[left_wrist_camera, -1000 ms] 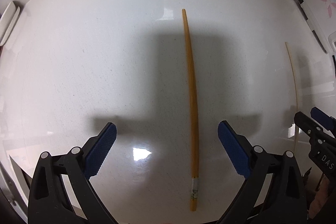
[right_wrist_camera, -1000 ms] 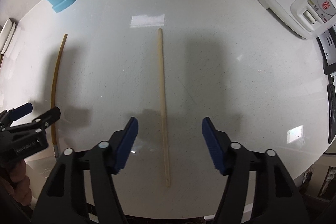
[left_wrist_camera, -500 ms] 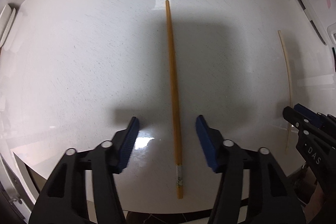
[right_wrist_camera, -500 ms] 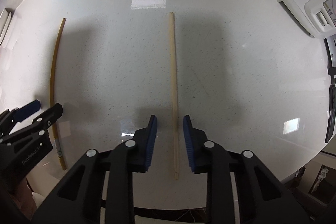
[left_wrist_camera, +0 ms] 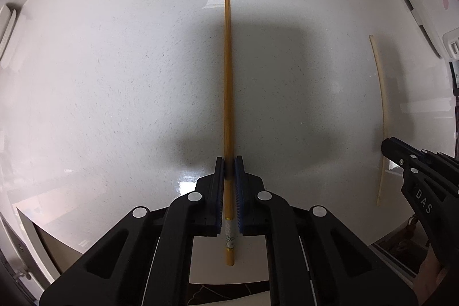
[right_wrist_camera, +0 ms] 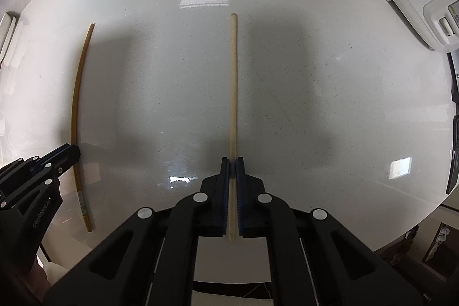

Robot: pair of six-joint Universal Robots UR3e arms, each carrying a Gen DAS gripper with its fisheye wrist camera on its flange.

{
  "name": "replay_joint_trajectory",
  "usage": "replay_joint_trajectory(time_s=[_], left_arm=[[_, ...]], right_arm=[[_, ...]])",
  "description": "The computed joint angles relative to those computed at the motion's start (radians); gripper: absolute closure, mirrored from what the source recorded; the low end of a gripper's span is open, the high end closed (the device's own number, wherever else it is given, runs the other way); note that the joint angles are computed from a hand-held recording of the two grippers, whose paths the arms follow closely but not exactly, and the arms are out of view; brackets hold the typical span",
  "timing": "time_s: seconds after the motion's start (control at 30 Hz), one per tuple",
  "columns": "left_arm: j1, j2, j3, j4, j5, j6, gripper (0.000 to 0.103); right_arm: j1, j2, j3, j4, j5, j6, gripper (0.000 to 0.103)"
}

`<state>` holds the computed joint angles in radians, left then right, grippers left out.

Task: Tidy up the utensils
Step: 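Lift both held chopsticks and carry them to the blue utensil holder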

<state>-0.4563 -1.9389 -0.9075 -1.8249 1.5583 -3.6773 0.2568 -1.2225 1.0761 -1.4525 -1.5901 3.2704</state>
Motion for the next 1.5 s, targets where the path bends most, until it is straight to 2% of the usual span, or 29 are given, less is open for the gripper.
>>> replay_joint_trajectory(time_s=[0.2, 0.67, 0.77, 1.07, 1.23, 1.4, 1.5], left_arm=[[0.0, 0.022, -0.02, 0.027, 0.007, 0.004, 0.097], [-0.01, 0.075, 0.025, 0.027, 0.063, -0.016, 0.097], [-0.001, 0.072, 0.05, 0.032, 0.079, -0.007, 0.097], [0.005, 0.013, 0.293, -0.068, 0.126, 0.008, 0.097], [0.01, -0.003, 0.371, -0.088, 0.159, 0.014, 0.097], [0.02, 0.034, 0.341, -0.03, 0.2, 0.019, 0.097], [0.047, 0.069, 0.28, 0.043, 0.2, 0.029, 0.097]], right_arm=[[-0.018, -0.048, 0.065, -0.044, 0.027, -0.018, 0.1], [-0.003, -0.091, 0.015, -0.056, 0.045, -0.004, 0.1], [0.001, -0.077, -0.039, -0.039, 0.042, -0.003, 0.1], [0.015, -0.015, -0.259, 0.033, 0.032, 0.0, 0.1], [0.028, 0.013, -0.337, 0.026, 0.031, -0.004, 0.1], [0.045, 0.04, -0.414, 0.016, 0.037, 0.003, 0.1], [0.066, 0.11, -0.538, 0.028, 0.033, 0.009, 0.1]])
